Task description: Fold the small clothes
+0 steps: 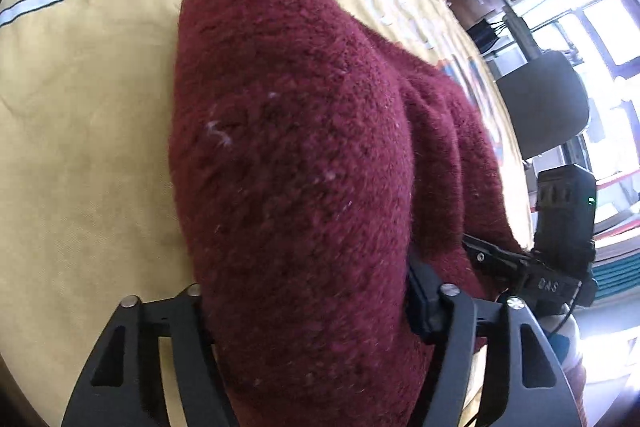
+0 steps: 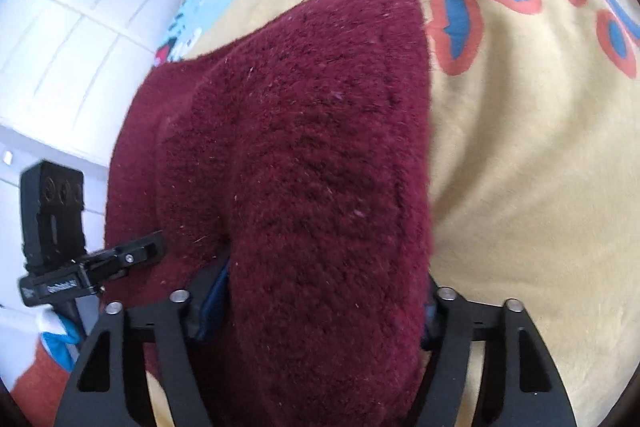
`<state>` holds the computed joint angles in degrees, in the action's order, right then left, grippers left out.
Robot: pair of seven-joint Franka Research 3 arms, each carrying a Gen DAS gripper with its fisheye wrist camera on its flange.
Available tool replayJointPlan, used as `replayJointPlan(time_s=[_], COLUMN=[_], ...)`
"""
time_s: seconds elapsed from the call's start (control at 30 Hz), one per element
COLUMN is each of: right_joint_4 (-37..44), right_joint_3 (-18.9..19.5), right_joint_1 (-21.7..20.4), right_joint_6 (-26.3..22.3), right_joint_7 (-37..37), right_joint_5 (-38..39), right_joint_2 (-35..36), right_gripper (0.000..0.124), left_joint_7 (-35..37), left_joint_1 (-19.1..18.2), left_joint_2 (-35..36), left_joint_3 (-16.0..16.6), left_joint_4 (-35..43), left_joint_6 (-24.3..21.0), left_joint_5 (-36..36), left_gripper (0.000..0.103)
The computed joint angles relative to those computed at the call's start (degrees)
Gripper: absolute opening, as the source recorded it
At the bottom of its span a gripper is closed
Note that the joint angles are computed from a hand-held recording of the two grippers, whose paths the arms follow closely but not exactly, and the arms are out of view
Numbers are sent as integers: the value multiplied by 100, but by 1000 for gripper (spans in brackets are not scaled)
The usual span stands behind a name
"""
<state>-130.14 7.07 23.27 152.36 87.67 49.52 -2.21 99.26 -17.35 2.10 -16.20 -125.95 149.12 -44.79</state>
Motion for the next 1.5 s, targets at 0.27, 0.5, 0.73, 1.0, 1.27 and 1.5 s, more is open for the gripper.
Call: replayJointPlan(time_s=[0.27, 0.5, 0.73, 1.0, 1.27, 1.5], right_joint_4=[-388, -523, -39, 738, 169, -777], right_joint_3=[8, 76, 33, 265, 249, 214], right_joint_1=[112, 208, 448, 537, 446, 381], right_joint_6=[490, 733, 686, 458, 321, 212], right_joint_7=[-152, 492, 137, 338, 507, 1016], right_joint_5=[306, -493, -301, -548, -806, -1266], right_joint_2=[-335, -627, -454, 250, -145, -1035], right_gripper=[52, 45, 36, 38, 65, 65], left_joint_7=[444, 1246, 1062, 731, 817, 183], left_joint_1=[-97, -239, -275, -23, 61, -164], left_joint_2=[-488, -1145, -1581, -2213, -2771, -3341], left_joint_3=[118, 468, 718, 1142, 1350, 1243], left_joint_4=[-363, -821, -983, -1583, -2192, -2773], left_joint_6=[90, -114, -114, -531, -697, -199], left_joint_5=[-369, -946, -688, 124, 538, 1201], left_gripper=[47, 42, 41, 44, 62, 64])
